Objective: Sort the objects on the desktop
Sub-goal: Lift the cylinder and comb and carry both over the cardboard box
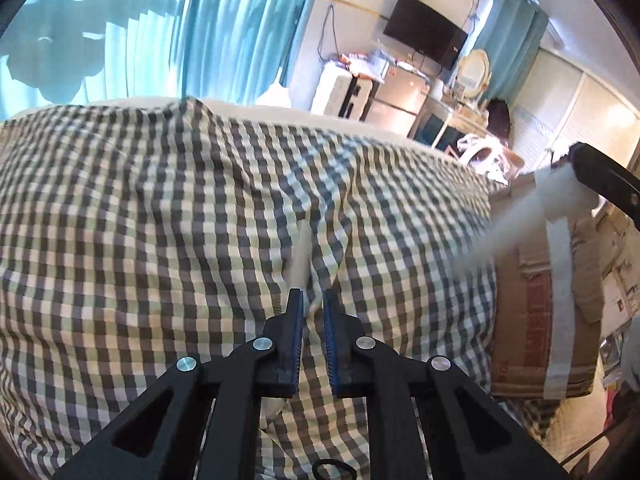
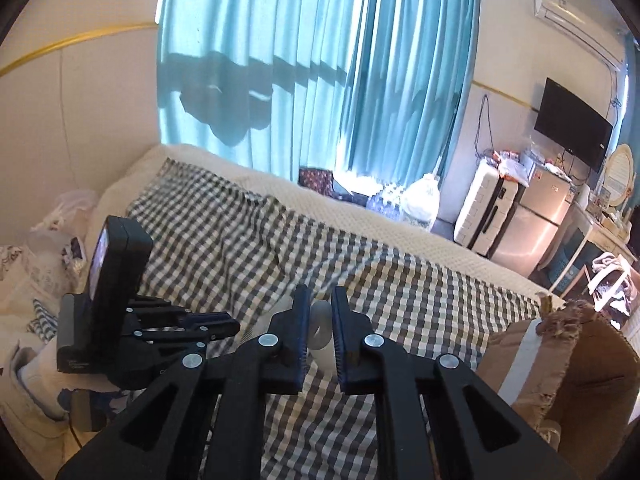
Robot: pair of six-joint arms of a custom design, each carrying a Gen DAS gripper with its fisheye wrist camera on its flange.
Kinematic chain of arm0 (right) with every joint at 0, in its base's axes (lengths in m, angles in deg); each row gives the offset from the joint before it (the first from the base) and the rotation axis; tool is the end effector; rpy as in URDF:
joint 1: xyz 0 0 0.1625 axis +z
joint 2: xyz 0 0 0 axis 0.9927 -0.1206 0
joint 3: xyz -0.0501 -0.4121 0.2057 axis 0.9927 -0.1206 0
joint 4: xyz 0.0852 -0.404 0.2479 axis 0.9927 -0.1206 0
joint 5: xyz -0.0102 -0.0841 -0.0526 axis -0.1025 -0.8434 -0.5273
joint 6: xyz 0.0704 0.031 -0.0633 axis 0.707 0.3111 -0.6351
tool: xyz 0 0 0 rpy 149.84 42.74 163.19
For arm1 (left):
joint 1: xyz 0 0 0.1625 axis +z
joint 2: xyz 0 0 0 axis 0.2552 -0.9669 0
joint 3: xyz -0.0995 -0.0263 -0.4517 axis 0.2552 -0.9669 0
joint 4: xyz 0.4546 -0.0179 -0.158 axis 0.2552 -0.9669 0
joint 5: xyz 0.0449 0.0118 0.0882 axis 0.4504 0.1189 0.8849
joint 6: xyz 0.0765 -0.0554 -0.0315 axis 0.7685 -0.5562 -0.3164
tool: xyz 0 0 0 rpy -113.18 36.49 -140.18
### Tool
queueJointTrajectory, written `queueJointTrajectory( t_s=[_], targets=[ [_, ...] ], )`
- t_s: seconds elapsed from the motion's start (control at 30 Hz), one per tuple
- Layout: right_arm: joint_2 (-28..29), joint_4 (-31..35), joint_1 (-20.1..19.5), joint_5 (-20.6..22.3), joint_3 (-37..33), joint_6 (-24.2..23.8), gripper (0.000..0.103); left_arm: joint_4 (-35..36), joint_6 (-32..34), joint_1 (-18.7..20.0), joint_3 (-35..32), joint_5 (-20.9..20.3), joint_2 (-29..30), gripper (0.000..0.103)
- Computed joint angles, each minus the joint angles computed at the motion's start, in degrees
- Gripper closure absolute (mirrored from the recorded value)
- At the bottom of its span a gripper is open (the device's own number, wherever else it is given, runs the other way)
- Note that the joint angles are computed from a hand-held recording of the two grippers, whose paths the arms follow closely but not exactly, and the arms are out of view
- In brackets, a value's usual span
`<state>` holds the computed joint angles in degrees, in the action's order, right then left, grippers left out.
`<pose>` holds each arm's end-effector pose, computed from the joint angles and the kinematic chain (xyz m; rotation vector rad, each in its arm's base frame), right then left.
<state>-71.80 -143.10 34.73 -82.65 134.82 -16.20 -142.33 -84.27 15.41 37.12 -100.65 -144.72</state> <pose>0.2722 -0.3708 0.4097 0.7663 -2.1342 0.9798 -0.3981 -0.4473 0.1536 0.7833 2.6225 -0.6646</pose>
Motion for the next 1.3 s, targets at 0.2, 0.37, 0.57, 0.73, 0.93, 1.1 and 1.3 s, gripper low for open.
queueJointTrajectory(
  t_s=[0.2, 0.37, 0.57, 0.73, 0.93, 1.1, 1.3],
  targets=[
    [-2.0, -0.9, 2.0, 0.7, 0.4, 1.5, 0.094, -2.5, -1.3, -3.7, 1.3, 3.7, -2.4, 0.092],
    [-2.4, -3.6, 3.9, 0.8, 0.7, 1.7, 0.094, 2.1, -4.3, -1.3, 0.2, 3.5, 0.0, 0.082],
    [-3.5, -3.7, 5.6, 1.9, 0.3, 2.2, 0.093, 8.4, -7.9, 2.0, -1.8, 3.2, 5.3, 0.055],
    [-5.1, -3.3, 6.6, 3.1, 0.4, 2.8, 0.093, 14.2, -7.7, 3.0, -4.0, 3.0, 8.3, 0.057],
    [-7.3, -2.7, 7.2, 4.1, 1.3, 3.4, 0.093, 11.8, -5.4, 0.4, -2.3, 4.2, 6.9, 0.094],
    [-9.5, -2.8, 7.9, 3.7, 1.8, 3.5, 0.093, 8.0, -5.4, -1.9, -0.1, 4.7, 3.7, 0.099],
    [-11.8, -2.4, 9.1, 2.9, 1.5, 3.5, 0.093, 3.7, -3.6, -5.6, 1.5, 6.9, 1.6, 0.101]
  ],
)
